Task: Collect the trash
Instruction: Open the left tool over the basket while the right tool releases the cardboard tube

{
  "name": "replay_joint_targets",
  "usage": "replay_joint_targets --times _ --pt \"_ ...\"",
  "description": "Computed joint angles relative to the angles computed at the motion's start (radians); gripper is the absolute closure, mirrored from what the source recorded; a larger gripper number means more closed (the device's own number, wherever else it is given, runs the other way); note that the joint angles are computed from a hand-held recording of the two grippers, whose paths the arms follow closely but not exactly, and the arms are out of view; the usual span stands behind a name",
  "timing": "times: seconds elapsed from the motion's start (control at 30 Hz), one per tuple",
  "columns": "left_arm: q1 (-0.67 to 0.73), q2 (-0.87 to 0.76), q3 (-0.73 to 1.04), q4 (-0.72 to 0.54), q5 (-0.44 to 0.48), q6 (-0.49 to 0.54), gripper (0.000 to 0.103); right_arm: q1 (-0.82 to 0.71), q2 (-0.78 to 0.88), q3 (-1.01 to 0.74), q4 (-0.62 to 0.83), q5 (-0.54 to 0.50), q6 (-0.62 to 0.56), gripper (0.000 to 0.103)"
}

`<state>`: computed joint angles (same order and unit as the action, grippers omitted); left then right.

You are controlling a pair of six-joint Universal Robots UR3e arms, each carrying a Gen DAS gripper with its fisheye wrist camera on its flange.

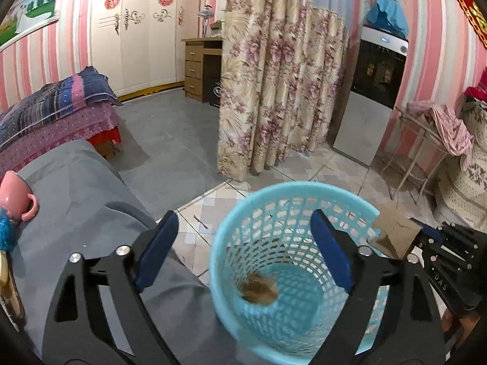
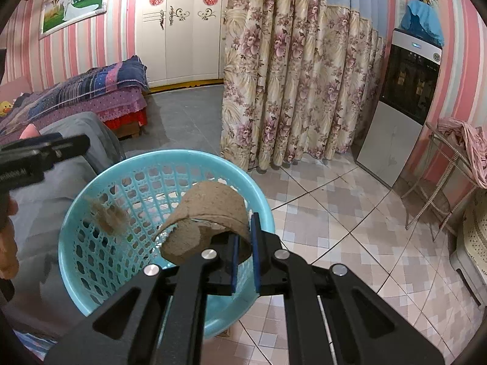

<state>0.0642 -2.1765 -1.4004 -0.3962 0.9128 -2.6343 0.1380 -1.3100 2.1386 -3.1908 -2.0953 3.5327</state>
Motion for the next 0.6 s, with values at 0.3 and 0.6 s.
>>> replay_joint_targets --times 0.3,0.6 --pt "0.086 0.015 -0.048 0.053 0.032 -0.005 0.009 0.029 0.082 -0.074 0.017 -0.012 0.025 0.095" --pt "0.210 0.108 -0.173 0.098 0.017 0.037 0.007 0.070 0.210 -0.277 0.138 -0.042 0.052 0.078"
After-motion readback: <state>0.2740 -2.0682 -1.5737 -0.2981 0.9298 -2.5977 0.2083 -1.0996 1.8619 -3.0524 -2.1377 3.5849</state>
